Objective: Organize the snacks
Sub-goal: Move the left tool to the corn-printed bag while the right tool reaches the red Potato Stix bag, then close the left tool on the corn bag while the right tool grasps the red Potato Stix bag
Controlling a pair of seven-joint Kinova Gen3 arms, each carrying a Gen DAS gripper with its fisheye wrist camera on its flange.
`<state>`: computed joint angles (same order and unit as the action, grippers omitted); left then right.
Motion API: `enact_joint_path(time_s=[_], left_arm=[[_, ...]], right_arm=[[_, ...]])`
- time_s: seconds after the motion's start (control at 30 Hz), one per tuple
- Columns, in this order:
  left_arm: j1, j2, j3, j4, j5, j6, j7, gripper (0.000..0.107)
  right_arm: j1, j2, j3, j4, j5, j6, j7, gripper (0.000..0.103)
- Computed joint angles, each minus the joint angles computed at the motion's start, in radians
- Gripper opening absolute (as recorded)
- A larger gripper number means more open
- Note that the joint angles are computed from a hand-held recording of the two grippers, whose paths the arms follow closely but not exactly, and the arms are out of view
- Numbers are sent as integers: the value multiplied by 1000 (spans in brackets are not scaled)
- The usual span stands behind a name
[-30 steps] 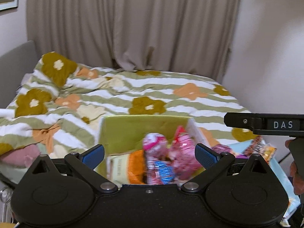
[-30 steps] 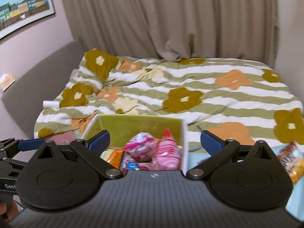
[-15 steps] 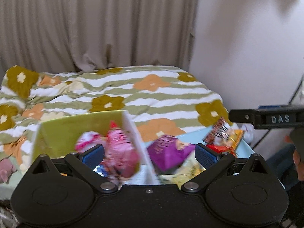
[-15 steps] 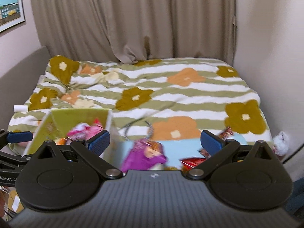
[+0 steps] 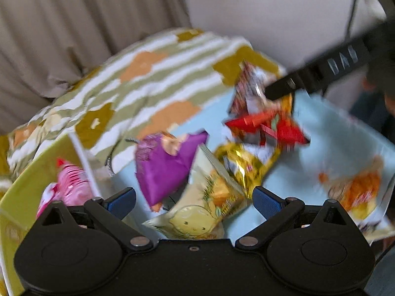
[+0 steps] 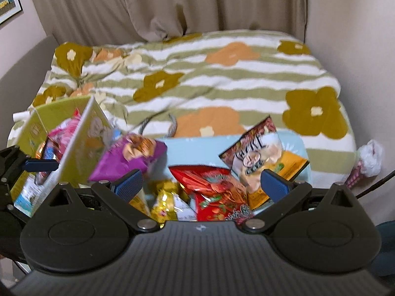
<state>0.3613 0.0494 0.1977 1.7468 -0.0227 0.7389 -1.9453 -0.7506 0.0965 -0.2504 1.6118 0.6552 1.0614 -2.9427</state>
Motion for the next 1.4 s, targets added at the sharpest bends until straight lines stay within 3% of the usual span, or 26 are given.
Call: enact_joint_path(time_s=[0.17,0.5,0.67,0.87,1.4], left_arm=[[56,109,13,-66,-108,84,20,95],[105,238,-7,-173,-141,213,-4,93],[137,277,-22,-209,-167,245,25,90],[147,321,-31,-244,-174,289,34,71],[126,262,-37,-189,-129,281,130,64]], right_arm=[[60,10,24,54,-74,-120,72,103],[137,52,68,113,-240,-266,191,103],[154,62,82,120,-292,-290,247,103],[183,71,92,123,-369,-314,318,103],[194,77,104,133,-413,-332,386,102]])
